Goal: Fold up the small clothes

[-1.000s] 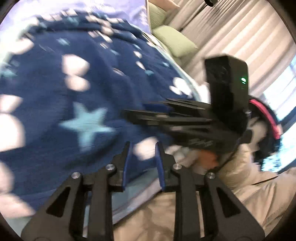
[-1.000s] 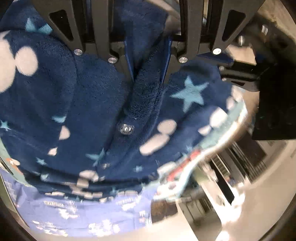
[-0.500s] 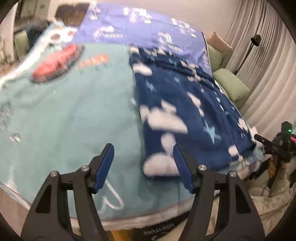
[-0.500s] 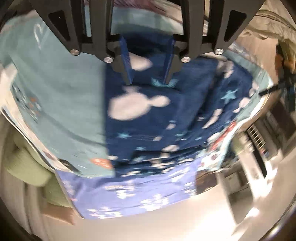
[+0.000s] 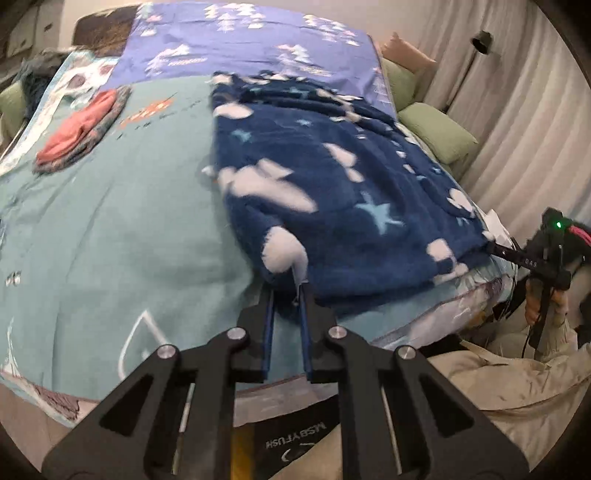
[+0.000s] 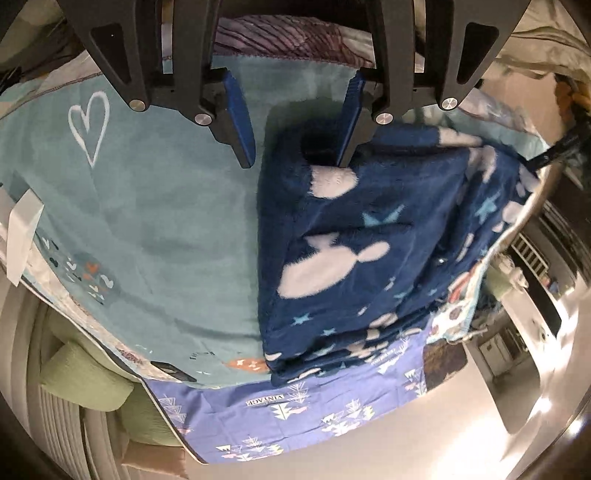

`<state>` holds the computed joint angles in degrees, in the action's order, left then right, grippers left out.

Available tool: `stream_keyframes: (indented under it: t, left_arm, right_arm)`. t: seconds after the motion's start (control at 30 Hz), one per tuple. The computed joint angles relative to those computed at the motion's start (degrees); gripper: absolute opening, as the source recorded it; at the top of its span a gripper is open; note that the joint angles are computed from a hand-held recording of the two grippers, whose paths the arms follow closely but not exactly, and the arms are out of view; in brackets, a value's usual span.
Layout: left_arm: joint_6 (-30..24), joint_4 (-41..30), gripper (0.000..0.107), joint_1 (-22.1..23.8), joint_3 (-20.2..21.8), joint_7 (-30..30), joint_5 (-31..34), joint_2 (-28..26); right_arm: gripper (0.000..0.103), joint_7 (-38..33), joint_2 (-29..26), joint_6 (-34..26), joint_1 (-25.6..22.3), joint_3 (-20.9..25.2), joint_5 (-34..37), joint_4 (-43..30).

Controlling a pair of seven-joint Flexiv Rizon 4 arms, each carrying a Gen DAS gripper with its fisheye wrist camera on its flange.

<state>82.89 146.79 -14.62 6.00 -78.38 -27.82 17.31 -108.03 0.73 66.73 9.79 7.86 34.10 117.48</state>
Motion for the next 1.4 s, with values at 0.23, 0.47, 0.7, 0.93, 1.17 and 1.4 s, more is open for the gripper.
stream_keyframes:
  t: [0.23, 0.47, 0.7, 0.93, 1.17, 1.4]
  left_arm:
    - [7.92, 1.79, 0.070, -3.84, 2.50, 0.05, -7.20, -0.98]
    - [5.49, 0.10, 0.070, 0.72, -0.60, -1.78, -0.72, -3.28]
    - [3.30, -1.97, 0.070, 10.29, -5.79, -11.71, 15.05, -0.07]
    - [2.71, -3.26, 0.074, 10.64, -4.67, -15.94, 16.66, -1.82]
    - [4.06, -1.52, 0.074, 9.09, -2.88, -16.97, 14.67, -1.62]
    - [4.57, -1.33, 0.074, 8.12, -1.95, -16.88, 13.06, -1.92]
  right_arm:
    - [0.005, 9.98, -1.67, 14.57, 1.33, 1.63, -14.39, 5.73]
    - [0.004, 1.15, 2.08, 11.96, 1.97, 0.38, -9.63, 7.30]
    - [0.011, -5.38, 6.10, 3.52, 3.18, -2.28, 0.12, 4.44]
    - [0.026, -26.13, 6.81, -16.89, 8.42, -8.10, 23.00, -6.62]
    - [0.047, -18.82, -7.81, -30.44, 7.75, -3.97, 21.12, -18.90]
    - [0.005, -22.25, -6.39, -30.69, 3.43, 2.00, 23.25, -20.12]
